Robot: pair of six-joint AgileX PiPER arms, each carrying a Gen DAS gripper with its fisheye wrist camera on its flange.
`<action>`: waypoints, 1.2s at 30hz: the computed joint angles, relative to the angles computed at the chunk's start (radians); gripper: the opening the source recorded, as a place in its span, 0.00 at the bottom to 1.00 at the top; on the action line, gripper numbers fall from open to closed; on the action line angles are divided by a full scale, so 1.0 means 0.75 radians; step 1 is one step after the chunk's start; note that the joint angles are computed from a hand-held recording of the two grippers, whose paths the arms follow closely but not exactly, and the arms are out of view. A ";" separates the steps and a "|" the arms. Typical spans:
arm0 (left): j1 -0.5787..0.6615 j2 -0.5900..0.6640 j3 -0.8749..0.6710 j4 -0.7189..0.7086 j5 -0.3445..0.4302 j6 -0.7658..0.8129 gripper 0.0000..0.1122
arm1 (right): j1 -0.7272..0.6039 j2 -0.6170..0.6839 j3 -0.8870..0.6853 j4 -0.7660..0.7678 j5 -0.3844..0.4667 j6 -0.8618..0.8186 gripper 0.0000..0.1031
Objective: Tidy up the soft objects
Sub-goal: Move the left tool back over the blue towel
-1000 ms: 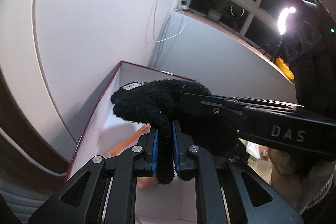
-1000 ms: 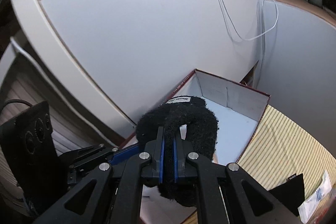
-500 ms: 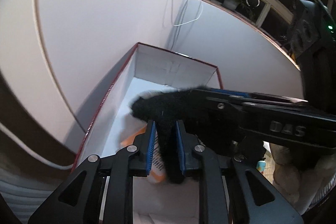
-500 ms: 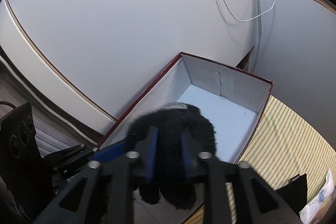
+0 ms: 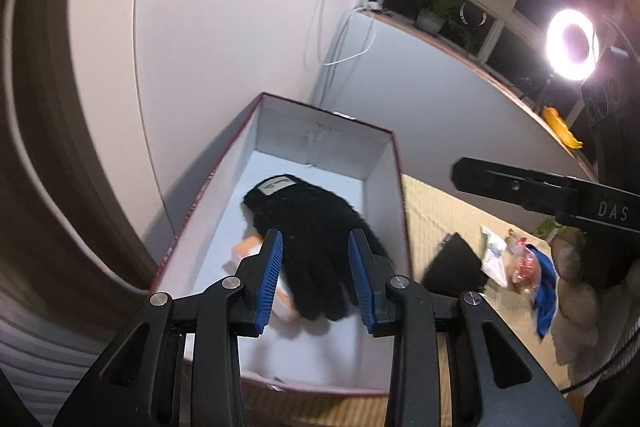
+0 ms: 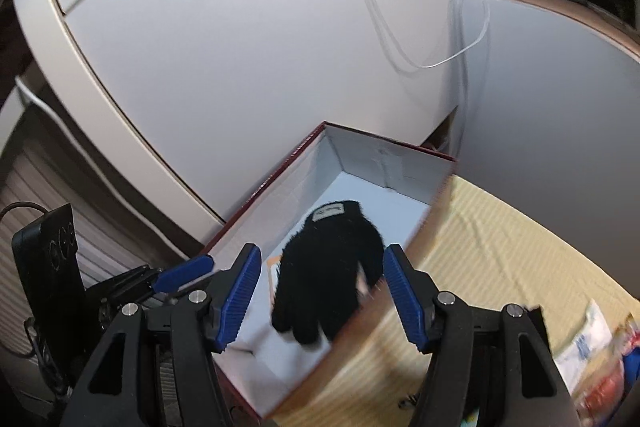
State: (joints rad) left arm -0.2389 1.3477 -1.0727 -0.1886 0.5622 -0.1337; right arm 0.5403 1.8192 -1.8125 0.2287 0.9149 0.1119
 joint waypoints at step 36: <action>-0.890 0.390 -0.169 0.201 -0.207 -0.353 0.29 | -2.067 -1.030 1.354 0.698 0.367 -1.411 0.58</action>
